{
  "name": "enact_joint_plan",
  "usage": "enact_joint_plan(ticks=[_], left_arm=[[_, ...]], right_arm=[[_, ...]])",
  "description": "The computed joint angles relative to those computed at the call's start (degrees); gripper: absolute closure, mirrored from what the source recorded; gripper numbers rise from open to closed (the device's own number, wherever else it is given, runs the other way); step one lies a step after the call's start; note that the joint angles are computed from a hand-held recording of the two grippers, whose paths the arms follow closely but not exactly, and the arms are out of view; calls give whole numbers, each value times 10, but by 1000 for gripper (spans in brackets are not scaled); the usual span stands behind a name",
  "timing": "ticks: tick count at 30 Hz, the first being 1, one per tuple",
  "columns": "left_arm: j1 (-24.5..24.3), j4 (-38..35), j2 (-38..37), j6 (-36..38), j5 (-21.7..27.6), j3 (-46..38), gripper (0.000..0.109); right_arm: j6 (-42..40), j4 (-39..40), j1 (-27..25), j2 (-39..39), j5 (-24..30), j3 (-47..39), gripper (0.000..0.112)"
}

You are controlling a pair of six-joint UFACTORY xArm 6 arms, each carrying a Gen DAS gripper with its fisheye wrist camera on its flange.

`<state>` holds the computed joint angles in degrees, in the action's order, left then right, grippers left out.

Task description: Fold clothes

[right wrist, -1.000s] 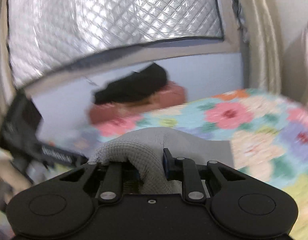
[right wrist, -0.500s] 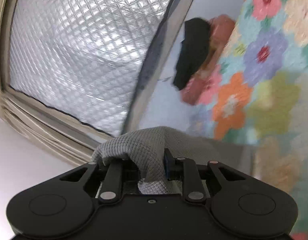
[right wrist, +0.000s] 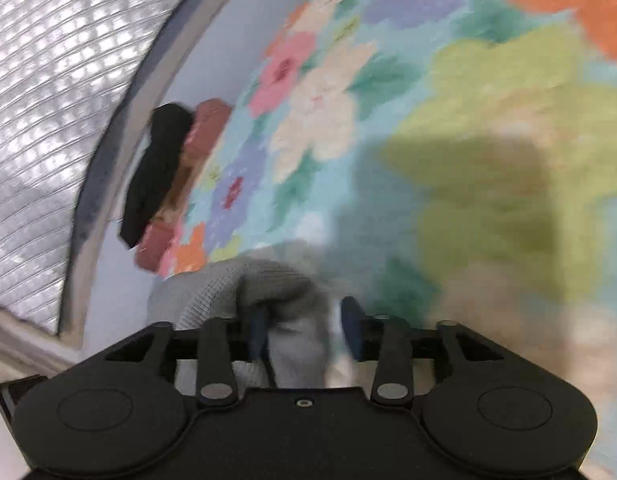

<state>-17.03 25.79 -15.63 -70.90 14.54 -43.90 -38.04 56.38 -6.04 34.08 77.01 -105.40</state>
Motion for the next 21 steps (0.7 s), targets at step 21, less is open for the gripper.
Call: enact_joint_plan(ticks=[21], left_arm=[[-28, 163, -47, -139, 103, 12, 62]], right_arm=[[-108, 118, -48, -113, 149, 155, 88]])
